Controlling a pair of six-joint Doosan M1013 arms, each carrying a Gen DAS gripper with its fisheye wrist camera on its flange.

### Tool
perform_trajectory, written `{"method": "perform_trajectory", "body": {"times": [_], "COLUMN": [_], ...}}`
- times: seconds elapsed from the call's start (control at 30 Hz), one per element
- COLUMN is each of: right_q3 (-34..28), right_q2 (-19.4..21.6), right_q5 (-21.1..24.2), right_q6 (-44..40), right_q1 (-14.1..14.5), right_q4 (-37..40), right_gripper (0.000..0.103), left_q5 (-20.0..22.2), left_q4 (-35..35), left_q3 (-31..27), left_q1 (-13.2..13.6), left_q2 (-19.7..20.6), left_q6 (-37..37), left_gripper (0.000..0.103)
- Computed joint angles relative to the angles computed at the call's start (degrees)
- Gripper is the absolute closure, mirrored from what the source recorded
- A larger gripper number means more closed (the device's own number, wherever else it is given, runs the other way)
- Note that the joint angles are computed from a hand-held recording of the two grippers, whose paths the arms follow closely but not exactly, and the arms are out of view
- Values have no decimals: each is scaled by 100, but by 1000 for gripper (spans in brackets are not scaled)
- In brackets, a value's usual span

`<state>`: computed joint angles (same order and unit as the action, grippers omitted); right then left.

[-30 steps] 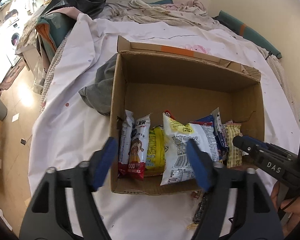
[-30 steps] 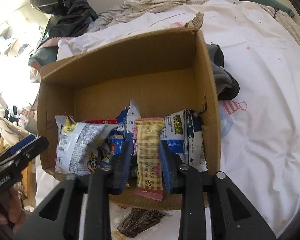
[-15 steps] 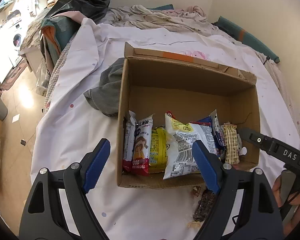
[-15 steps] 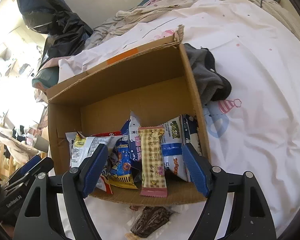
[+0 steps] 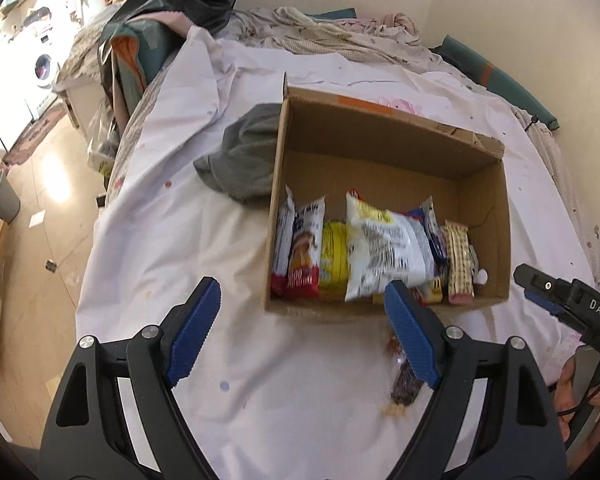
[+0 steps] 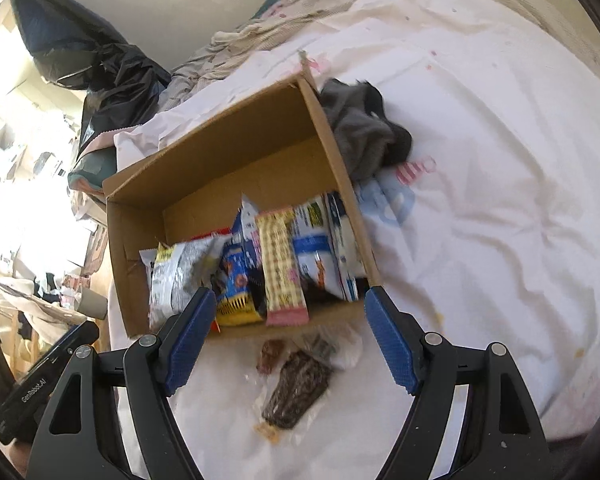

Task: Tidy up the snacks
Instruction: 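Grasp the brown jerky pack with the right tool while the left tool grasps the small brown candy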

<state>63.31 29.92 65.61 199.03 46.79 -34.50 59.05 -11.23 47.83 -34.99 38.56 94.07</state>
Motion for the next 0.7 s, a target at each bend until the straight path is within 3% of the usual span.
{"method": "perform_trajectory", "body": {"times": [0.27, 0.5, 0.57, 0.7], "right_q3": [254, 136, -37, -700], "right_q2": [-27, 265, 431, 879], "right_q5": [-370, -554, -415, 464], "right_q6": [386, -26, -337, -725], "right_q1": [62, -199, -279, -337], "right_q4": [588, 1762, 2089, 2306], "right_gripper": [23, 23, 23, 18], "left_q5": [203, 171, 153, 179], "left_q4": [13, 48, 79, 108], "left_q3": [324, 500, 508, 475], "left_q1": [35, -1, -12, -14], "left_q2": [-132, -224, -228, -194], "left_q6": [-272, -192, -232, -316], "left_gripper": [21, 21, 21, 21]}}
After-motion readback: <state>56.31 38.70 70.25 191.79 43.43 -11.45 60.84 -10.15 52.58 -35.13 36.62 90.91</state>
